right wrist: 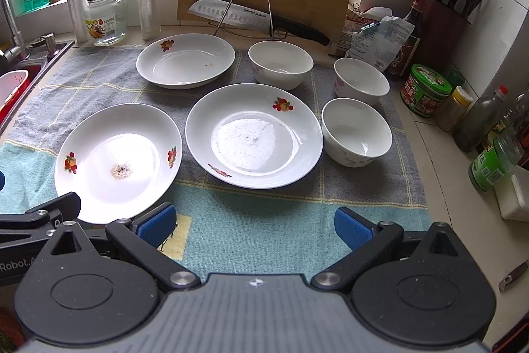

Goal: Organize plates and bowls

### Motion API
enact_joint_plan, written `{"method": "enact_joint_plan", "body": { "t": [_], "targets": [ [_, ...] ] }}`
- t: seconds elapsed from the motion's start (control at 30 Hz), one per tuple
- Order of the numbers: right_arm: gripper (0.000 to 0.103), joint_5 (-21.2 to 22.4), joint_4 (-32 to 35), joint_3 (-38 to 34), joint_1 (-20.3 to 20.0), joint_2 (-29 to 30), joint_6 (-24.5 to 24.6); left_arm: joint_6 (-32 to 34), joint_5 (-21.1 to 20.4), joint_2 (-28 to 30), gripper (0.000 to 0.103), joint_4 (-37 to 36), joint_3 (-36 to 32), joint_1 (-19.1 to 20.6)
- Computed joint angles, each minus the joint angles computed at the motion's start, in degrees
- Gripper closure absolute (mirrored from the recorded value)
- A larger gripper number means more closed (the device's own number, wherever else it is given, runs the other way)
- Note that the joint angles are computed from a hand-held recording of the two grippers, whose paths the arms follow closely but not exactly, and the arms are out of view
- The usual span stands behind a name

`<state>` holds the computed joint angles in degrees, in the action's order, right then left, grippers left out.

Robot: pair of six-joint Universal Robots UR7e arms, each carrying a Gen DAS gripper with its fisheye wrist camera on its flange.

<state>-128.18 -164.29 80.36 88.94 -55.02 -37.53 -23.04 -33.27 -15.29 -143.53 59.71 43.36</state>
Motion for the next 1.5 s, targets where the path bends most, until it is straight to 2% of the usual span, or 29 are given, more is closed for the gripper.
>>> {"method": "enact_joint_plan", "body": {
  "t": [0.27, 0.4, 0.57, 0.8, 0.93, 1.33, 1.5],
  "targets": [
    [0.000, 3.5, 0.3, 0.0, -1.0, -0.3, -1.9, 4.5, -0.3, 0.8, 0.001, -5.2, 0.1, 0.0],
    [0.000, 7.6, -0.3, 0.4, -1.9, -0.7, -5.2, 5.6, 0.0, 1.0, 0.001, -7.8, 0.4, 0.1],
    [0.000, 11.9, 1.9, 0.2, -3.1, -0.7, -9.4, 3.3, 0.9, 1.1, 0.001, -7.0, 0.0, 0.4],
    [0.000, 16.5, 8.3, -1.6, -4.6, 0.2, -12.5, -1.2, 2.6, 1.3, 0.001, -1.9, -1.2, 1.0],
    [0.000, 19.7, 11.1, -2.5, -5.7, 1.0, -16.0, -3.4, 3.3, 1.6, 0.001, 0.5, -2.0, 1.2],
    [0.000, 24.1, 18.2, -5.2, -8.1, 4.4, -23.3, -13.6, 6.9, -0.2, 0.001, 7.7, -0.1, 0.9],
    [0.000, 26.0, 16.8, -4.7, -8.4, 5.3, -26.6, -16.0, 7.7, -1.4, 0.001, 8.1, 1.8, 0.9]
  ]
}}
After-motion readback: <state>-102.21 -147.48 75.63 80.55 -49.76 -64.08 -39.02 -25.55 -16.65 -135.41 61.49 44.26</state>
